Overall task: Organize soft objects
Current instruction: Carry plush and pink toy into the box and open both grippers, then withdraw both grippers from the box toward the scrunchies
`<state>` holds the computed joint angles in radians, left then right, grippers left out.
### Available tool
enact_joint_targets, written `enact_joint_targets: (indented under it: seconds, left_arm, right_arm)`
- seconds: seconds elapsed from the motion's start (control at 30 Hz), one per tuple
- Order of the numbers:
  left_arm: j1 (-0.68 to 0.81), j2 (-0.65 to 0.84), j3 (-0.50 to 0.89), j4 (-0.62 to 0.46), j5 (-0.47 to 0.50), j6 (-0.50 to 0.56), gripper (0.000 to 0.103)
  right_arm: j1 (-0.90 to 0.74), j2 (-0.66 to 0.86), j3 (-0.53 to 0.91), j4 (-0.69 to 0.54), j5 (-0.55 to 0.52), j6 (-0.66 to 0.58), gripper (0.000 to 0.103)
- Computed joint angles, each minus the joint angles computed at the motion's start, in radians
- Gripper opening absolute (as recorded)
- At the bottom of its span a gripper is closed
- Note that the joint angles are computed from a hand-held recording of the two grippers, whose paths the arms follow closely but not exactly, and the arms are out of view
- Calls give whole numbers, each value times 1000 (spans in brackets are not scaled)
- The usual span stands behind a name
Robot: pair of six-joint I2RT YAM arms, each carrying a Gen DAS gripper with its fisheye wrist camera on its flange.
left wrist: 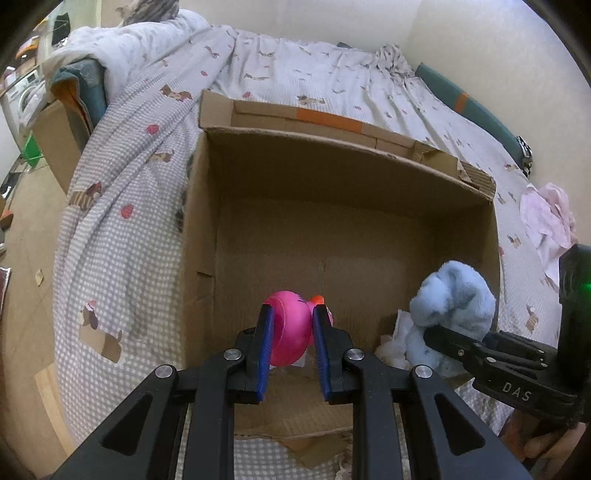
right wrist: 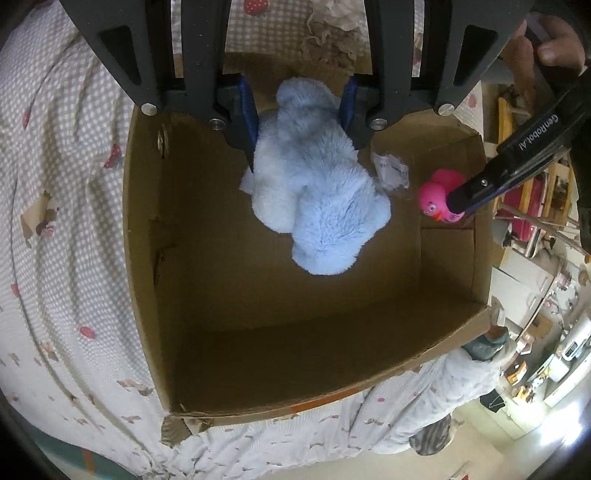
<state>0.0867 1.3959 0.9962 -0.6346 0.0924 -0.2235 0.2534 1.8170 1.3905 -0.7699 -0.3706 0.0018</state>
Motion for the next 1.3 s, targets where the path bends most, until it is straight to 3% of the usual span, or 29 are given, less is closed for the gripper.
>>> enact_joint_targets:
  seconds: [0.7,0.8,0.87,0.93,0.97,1.0,1.13,1.3]
  left_arm:
    - [-73,10,-8,18,-61,17,16]
    - [-72,20,2,10,-51,22,17]
    - [-68,19,2,13,-50,25,23]
    - [-72,12,-1,23,-74,22,37]
    - [-77,8,-3,25,-88,16,57]
    - [-78,1,-8,33,-99,8,70]
    - [-56,-10,-7,36,-72,-13,71]
    - [-52,-18,1,14,-70,-21,71]
  right_arm:
    - [45,17,10,21,44,9,46]
    - [24,3,-7,39,23,20,62]
    - [6,-2,-9,50,-24,41,72]
    - [-12,-10,-11,63,-67,56,75]
    - [-17,-17,-15,73,-77,62,78]
    - [-22,-26,-21,86,-85,69,80]
    - [-50,-57,-43,128,-137,104,99]
    - [-66,-98,-72,164,-149,110,103]
